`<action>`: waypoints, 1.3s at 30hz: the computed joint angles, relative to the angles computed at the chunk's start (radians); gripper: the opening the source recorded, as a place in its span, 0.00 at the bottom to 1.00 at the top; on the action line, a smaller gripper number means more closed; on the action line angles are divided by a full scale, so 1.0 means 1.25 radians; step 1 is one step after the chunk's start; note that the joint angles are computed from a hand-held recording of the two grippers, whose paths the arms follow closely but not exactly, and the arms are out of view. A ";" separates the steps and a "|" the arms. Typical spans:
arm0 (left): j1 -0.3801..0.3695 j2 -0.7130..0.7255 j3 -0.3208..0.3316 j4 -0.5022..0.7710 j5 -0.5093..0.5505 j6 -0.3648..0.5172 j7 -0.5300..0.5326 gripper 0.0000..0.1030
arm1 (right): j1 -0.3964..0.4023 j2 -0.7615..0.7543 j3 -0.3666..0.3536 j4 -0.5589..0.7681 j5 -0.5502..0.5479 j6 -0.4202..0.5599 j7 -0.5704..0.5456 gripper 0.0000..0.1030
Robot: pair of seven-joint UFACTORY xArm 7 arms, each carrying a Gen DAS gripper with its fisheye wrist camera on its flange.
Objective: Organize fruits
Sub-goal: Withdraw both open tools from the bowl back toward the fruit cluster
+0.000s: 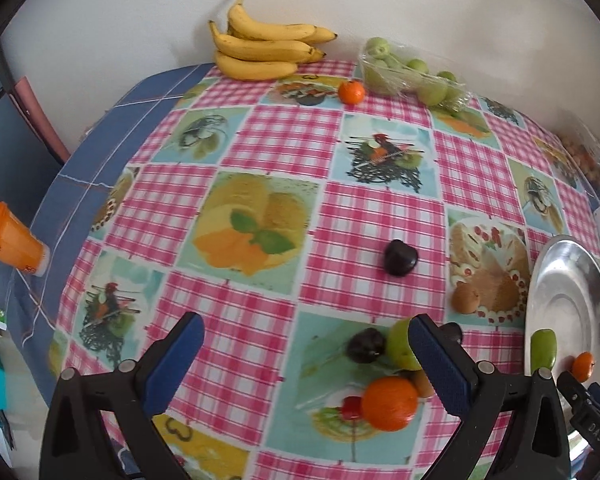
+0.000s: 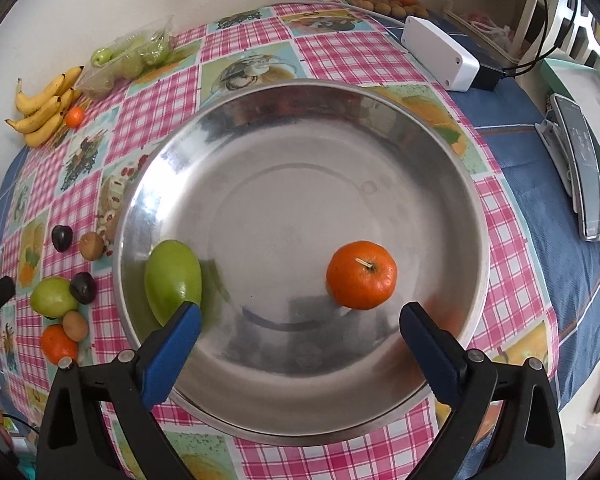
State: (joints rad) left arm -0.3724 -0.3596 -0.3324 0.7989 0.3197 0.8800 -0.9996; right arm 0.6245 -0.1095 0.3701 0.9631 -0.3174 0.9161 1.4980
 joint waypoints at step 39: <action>0.038 -0.047 0.077 -0.104 -0.203 -0.047 0.118 1.00 | 0.154 0.284 -0.056 0.326 -0.091 -0.080 -0.061 0.97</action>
State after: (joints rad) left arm -0.3253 -0.4183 -0.2360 0.6690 0.0660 0.8213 -0.8521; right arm 0.8171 0.2453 0.3001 1.3705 -0.4306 0.8159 1.4220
